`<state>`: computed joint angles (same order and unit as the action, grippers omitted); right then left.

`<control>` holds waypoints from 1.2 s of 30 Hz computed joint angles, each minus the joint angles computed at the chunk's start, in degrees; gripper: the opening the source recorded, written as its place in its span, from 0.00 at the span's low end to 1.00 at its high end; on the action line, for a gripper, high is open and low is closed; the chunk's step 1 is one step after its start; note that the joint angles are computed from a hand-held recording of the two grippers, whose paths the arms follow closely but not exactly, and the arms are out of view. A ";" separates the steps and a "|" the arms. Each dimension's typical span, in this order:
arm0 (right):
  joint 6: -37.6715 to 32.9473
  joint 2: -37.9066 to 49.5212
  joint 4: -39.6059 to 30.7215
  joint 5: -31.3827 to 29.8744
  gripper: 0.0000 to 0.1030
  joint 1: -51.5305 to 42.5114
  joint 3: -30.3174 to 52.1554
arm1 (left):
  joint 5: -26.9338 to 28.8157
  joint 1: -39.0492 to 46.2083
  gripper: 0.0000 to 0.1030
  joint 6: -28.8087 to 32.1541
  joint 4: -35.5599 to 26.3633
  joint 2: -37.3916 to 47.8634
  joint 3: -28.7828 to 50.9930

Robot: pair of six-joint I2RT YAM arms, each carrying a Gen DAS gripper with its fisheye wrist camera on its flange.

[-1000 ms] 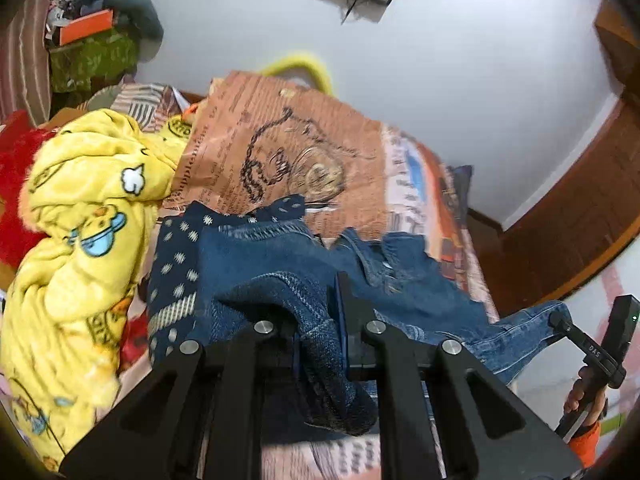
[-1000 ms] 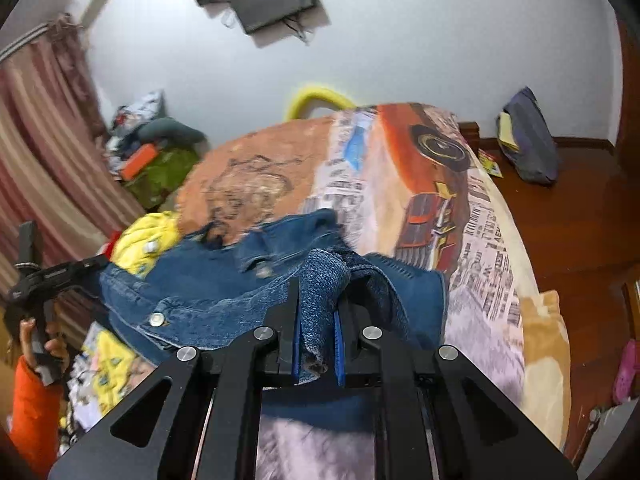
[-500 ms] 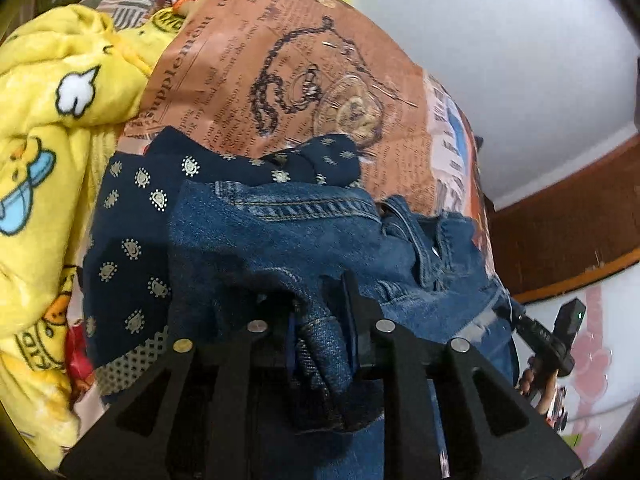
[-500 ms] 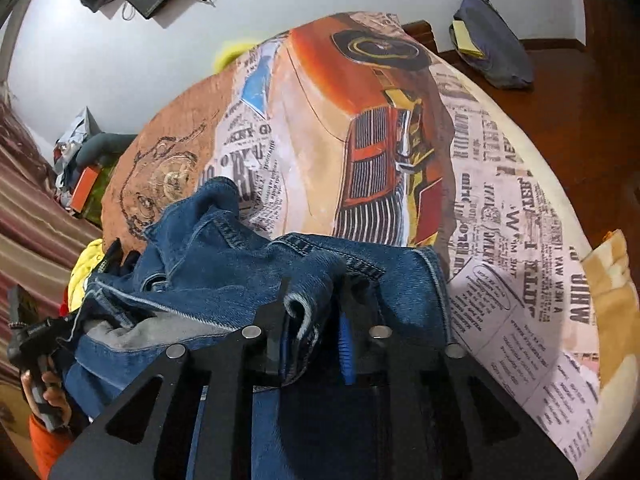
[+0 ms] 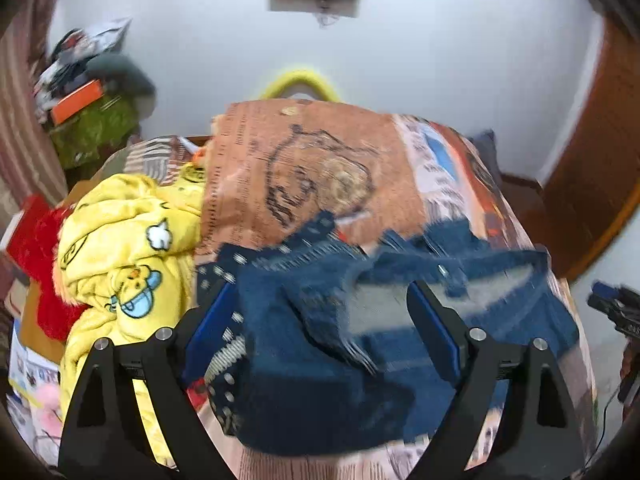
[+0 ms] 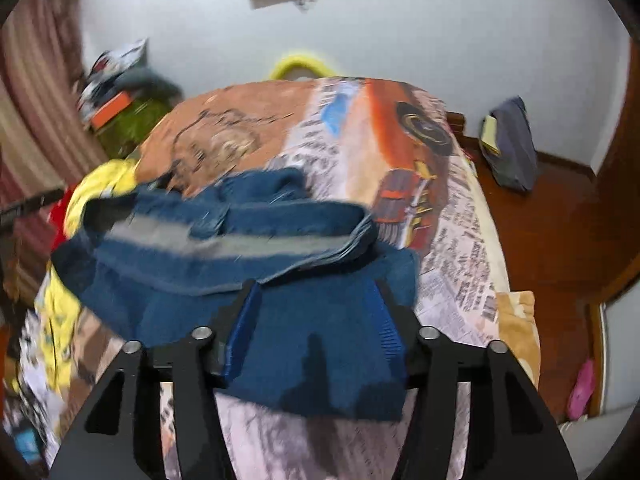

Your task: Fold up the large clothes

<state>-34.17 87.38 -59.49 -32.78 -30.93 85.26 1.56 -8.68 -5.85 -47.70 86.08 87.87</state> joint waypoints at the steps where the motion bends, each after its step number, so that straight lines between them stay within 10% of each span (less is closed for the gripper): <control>1: -0.19 -1.11 0.90 0.40 0.53 0.73 -2.07 | -0.54 -1.18 0.85 0.70 -0.16 -0.56 -0.91; 13: 3.95 -1.54 10.95 9.11 0.55 12.33 -16.19 | -15.38 -13.76 0.85 9.42 6.53 6.90 -10.67; 22: 10.41 13.39 12.78 13.37 0.59 19.66 1.17 | -6.99 -3.91 0.81 2.17 -5.73 29.92 23.03; 26: 21.36 15.51 17.27 15.94 0.60 19.28 5.16 | -13.26 -2.70 0.81 -2.56 -4.63 31.59 28.94; 36: 15.54 6.58 14.78 10.48 0.60 18.73 -4.15 | -8.33 -3.49 0.85 2.23 0.28 17.13 11.27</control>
<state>-18.63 93.96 -44.72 -22.31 -12.20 81.12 -6.78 -12.18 -3.62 -47.42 103.22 99.14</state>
